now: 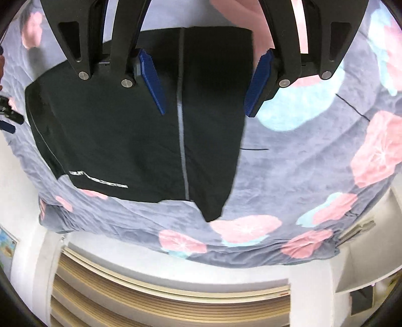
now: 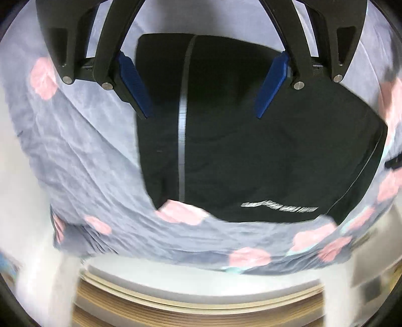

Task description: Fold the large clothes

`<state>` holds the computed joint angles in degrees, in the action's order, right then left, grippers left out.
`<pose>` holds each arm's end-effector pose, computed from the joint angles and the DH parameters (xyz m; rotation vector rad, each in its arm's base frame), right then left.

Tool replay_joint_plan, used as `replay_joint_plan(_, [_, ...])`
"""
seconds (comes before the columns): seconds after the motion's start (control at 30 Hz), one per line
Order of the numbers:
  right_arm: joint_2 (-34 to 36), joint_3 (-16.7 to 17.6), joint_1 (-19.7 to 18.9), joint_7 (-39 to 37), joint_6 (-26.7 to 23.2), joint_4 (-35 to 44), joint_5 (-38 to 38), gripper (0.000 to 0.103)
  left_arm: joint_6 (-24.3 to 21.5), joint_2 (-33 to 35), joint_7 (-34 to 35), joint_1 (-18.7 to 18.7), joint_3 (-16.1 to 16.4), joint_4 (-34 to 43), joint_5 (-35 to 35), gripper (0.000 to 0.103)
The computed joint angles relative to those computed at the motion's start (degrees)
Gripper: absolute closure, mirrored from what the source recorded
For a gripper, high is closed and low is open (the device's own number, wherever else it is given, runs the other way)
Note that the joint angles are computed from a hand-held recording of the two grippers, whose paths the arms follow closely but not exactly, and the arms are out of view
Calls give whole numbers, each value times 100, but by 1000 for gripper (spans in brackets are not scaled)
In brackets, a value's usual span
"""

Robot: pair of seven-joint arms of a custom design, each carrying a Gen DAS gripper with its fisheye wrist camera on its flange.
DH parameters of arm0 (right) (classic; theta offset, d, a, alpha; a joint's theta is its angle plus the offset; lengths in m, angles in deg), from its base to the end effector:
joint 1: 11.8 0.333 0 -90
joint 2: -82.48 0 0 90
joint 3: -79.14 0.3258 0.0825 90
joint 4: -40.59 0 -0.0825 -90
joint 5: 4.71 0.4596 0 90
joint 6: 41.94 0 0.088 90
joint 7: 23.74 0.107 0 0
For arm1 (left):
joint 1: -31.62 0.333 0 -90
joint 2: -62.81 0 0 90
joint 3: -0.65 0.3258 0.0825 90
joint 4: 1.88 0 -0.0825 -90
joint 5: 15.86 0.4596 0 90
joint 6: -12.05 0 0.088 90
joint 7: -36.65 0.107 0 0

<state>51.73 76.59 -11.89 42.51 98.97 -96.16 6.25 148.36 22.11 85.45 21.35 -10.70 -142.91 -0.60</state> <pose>0.5017 -0.0256 0.5701 -2.0654 1.5933 -0.5617 0.4192 -0.1762 0.5918 -1.9902 1.6073 -0.6574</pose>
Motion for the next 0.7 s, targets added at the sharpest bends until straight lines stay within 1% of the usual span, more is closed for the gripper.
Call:
replay_joint_plan(0.07, [197, -165, -33, 60, -71, 182, 183, 17, -16, 12, 110, 7, 97, -12, -21, 36])
replay_joint_plan(0.13, [450, -347, -30, 54, -206, 412, 454, 17, -44, 68, 157, 71, 124, 8, -4, 36])
replay_joint_plan(0.2, [738, -539, -1, -81, -442, 681, 791, 17, -23, 151, 188, 115, 155, 35, -18, 36])
replay_joint_plan(0.23, [860, -584, -19, -133, -542, 791, 901, 17, 9, 201, 216, 117, 198, 48, -65, 36])
replay_joint_plan(0.37, [1177, -548, -121, -233, -581, 981, 1082, 17, 315, 423, 545, -32, 548, 62, -582, 36])
replay_joint_plan(0.43, [1323, -546, -131, -346, -584, 1052, 1183, 17, 523, 581, 838, -162, 784, 83, -991, 36])
replay_joint_plan(0.5, [1451, -534, -145, -403, -578, 1096, 1278, 17, 673, 721, 1008, -169, 870, 115, -1269, 36])
replay_joint_plan(0.6, [1609, -529, -165, -508, -587, 1133, 1407, 17, 916, 896, 1116, -8, 774, 146, -1303, 36])
replay_joint_plan(0.63, [1656, -527, -170, -562, -574, 1134, 1440, 17, 918, 967, 1198, -27, 814, 179, -1396, 36])
replay_joint_plan(0.7, [1771, -510, -188, -625, -563, 1156, 1463, 17, 999, 1096, 1544, -238, 1086, 187, -1915, 36])
